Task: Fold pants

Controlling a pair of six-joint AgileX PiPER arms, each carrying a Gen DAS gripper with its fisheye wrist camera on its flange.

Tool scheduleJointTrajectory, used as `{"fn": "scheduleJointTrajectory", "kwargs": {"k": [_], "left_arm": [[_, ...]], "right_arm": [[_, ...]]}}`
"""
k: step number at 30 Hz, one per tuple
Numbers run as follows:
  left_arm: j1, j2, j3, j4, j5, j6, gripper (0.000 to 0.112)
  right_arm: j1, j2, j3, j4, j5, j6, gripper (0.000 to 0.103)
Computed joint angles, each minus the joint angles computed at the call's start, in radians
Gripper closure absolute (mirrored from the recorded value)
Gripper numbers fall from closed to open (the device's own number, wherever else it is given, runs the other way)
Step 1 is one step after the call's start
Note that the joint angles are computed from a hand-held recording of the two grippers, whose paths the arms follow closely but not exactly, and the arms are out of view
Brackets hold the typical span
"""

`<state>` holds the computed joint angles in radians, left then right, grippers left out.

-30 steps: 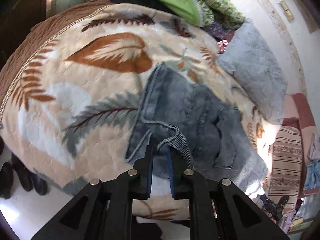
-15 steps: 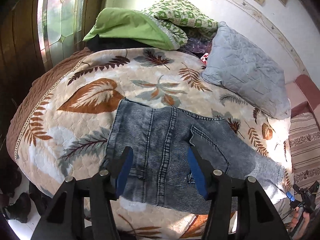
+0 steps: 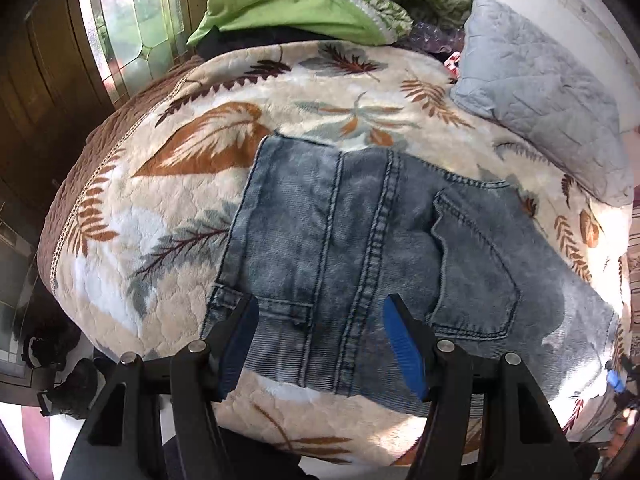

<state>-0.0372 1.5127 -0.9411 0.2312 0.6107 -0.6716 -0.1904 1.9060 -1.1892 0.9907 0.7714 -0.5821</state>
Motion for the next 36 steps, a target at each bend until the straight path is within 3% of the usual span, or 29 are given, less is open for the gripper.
{"fn": "scheduleJointTrajectory", "kwargs": {"k": [2,6,10,13,16,18,21,25,30,33,36], "left_arm": [[-0.015,-0.011,0.007,0.002,-0.028,-0.005,0.042],[-0.102,0.057,-0.035,0.064,-0.038,-0.087,0.039],[-0.158,0.202,-0.084,0.157,0.029,-0.183,0.039],[-0.164,0.196,-0.044,0.198,-0.019,-0.240,0.037],[-0.163,0.195,-0.036,0.196,-0.028,-0.225,0.036],[-0.160,0.186,-0.029,0.178,-0.033,-0.207,0.035],[-0.145,0.176,-0.025,0.142,-0.046,-0.168,0.035],[-0.132,0.132,-0.006,0.103,-0.064,-0.162,0.035],[-0.180,0.075,0.010,0.211,-0.049,-0.298,0.035],[-0.224,0.091,-0.003,0.297,-0.023,-0.361,0.029],[-0.234,0.196,-0.055,0.257,0.046,-0.290,0.028]], "right_arm": [[0.022,0.068,-0.005,-0.064,-0.016,0.076,0.037],[0.046,0.017,-0.017,-0.114,-0.034,0.129,0.038],[0.084,0.024,-0.143,-0.145,-0.020,0.144,0.038],[0.084,0.115,-0.273,-0.106,0.005,0.163,0.038],[0.095,0.245,-0.417,-0.224,-0.019,0.298,0.038],[0.068,0.354,-0.496,-0.236,0.026,0.377,0.038],[0.043,0.319,-0.444,-0.148,0.005,0.327,0.038],[0.060,0.166,-0.288,-0.084,-0.031,0.163,0.038],[0.080,0.043,-0.058,0.062,-0.025,-0.026,0.037],[0.133,0.073,-0.027,-0.046,-0.082,0.019,0.037],[0.152,0.075,-0.009,-0.070,-0.133,0.057,0.037]]}}
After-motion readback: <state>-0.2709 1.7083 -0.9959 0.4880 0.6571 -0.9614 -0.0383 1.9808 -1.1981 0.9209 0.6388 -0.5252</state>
